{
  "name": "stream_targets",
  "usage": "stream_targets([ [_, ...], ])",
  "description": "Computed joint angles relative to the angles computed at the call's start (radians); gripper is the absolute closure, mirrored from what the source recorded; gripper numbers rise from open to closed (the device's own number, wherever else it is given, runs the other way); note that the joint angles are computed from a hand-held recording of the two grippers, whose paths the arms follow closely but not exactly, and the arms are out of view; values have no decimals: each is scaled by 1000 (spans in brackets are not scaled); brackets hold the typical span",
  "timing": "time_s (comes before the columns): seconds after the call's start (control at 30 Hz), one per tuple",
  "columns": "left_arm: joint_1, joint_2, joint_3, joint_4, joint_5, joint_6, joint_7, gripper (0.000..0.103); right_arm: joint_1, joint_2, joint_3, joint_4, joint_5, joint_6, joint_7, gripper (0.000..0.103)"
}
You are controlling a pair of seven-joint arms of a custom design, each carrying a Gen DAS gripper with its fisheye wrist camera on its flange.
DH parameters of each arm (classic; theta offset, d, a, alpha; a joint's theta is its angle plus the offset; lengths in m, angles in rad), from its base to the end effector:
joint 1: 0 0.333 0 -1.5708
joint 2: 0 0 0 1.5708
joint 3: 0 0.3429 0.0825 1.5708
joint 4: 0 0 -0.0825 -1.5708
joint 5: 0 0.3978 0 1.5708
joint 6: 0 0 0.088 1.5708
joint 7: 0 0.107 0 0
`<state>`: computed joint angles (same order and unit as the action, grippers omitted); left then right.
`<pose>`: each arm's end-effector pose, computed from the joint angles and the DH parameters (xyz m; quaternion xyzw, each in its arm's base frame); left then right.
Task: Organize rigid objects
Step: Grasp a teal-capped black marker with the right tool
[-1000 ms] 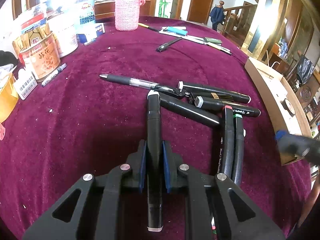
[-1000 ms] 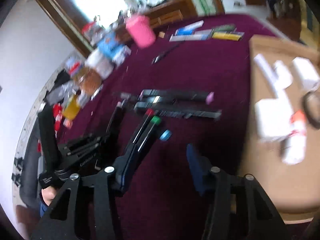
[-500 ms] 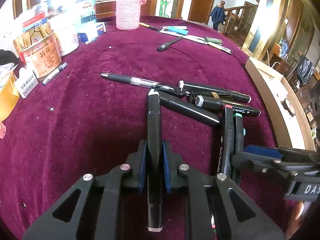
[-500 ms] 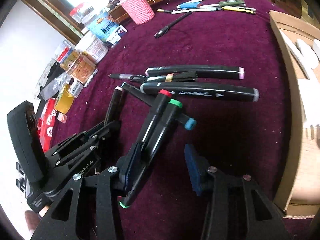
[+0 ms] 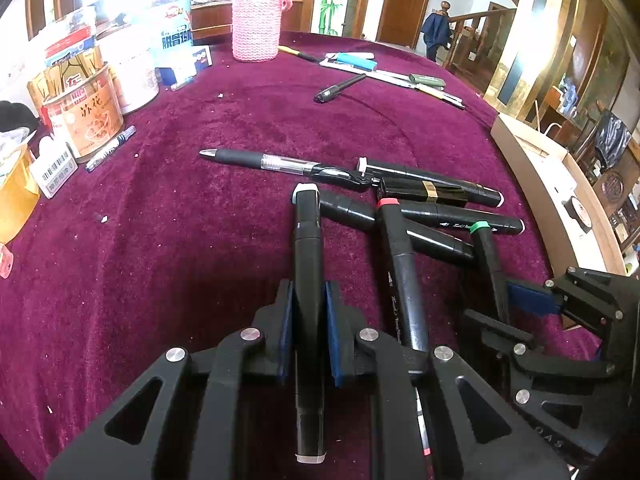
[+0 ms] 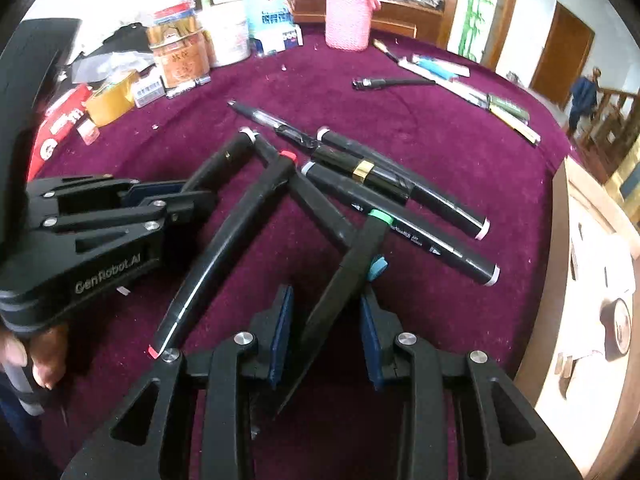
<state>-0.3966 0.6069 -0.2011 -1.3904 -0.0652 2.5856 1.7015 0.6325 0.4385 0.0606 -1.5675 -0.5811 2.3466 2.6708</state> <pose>0.6767 -0.4101 0.4446 -0.4391 0.8458 -0.2891 0.0912 0.5754 0.4581 0.4465 -0.6530 0.7047 -0.2043 0.1880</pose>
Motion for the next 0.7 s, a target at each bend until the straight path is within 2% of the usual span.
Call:
stream_targets([
  [0.23,0,-4,0,-7,-1,6,0,90,-9,-25,-9,-56,-24,88,70,74],
  [0.3,0,-3,0,-5,-1,5,0,90,-3,-31,-12,-68,-39,96,91,74],
  [0.37,-1,-4,0,-7,-1,6,-1,90,-2,-31,-13,-72,-48,105,108,68],
  [0.5,-1,-5,0,-10,-1,10,-1,90,-20,-38,4,-79,-2,116,95,67],
  [0.53,-1,-6,0,-11,-1,10,-1,90,-28,-50,7,-98,15,139,105,69],
  [0.57,-2,-6,1,-12,0,11,-1,90,-32,-57,9,-108,24,150,107,80],
  [0.63,-3,-6,2,-11,2,12,-3,91,-44,-77,13,-147,39,205,118,89],
  [0.7,-3,-6,3,-10,4,12,-4,91,-52,-82,19,-164,52,239,100,90],
])
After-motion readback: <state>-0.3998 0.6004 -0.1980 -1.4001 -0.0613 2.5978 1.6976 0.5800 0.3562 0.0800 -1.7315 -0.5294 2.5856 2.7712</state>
